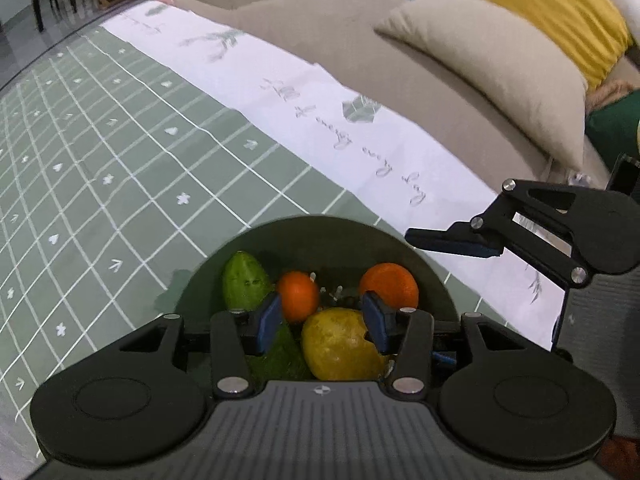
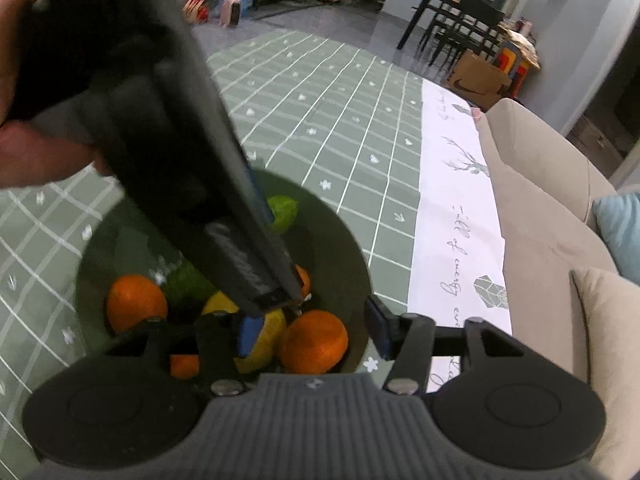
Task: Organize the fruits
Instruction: 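Open the left and right tools to drop the oranges into the colander, then withdraw both tools from the colander toward the remaining fruit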
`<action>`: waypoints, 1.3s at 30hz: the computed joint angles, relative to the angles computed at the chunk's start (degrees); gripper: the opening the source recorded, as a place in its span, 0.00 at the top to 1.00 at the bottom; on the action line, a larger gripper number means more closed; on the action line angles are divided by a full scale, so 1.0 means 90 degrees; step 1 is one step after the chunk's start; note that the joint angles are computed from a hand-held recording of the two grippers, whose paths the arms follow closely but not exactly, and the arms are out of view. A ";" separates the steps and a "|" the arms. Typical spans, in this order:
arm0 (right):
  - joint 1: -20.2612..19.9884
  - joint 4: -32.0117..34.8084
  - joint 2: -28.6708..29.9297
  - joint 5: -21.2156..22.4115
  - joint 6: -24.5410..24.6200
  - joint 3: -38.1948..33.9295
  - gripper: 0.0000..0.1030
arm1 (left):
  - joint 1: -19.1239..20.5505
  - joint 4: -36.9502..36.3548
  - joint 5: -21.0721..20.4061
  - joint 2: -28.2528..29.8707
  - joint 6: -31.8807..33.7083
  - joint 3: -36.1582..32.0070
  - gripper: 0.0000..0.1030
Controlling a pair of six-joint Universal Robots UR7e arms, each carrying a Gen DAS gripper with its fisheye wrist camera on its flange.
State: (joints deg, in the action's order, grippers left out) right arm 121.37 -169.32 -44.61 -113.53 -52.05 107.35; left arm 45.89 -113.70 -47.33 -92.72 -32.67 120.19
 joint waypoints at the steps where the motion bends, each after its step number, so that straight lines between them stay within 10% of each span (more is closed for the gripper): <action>1: 0.0018 -0.0003 -0.0033 0.0032 0.0128 0.0005 0.45 | -0.0082 -0.0001 0.0051 -0.0129 -0.0090 0.0067 0.47; 20: 0.0355 -0.1529 -0.1363 0.0169 0.3065 0.1682 0.34 | -0.2726 0.2763 0.1127 -0.2175 -0.3471 0.1107 0.47; 39: 0.0166 -0.3013 -0.2173 -0.0183 0.4444 0.3719 0.28 | -0.4135 0.3749 0.0273 -0.2697 -0.5489 0.2239 0.47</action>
State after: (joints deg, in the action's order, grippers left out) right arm 122.86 -196.43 -64.17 -115.17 -12.05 140.82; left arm 8.67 -79.95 -44.87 -117.00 -82.07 140.34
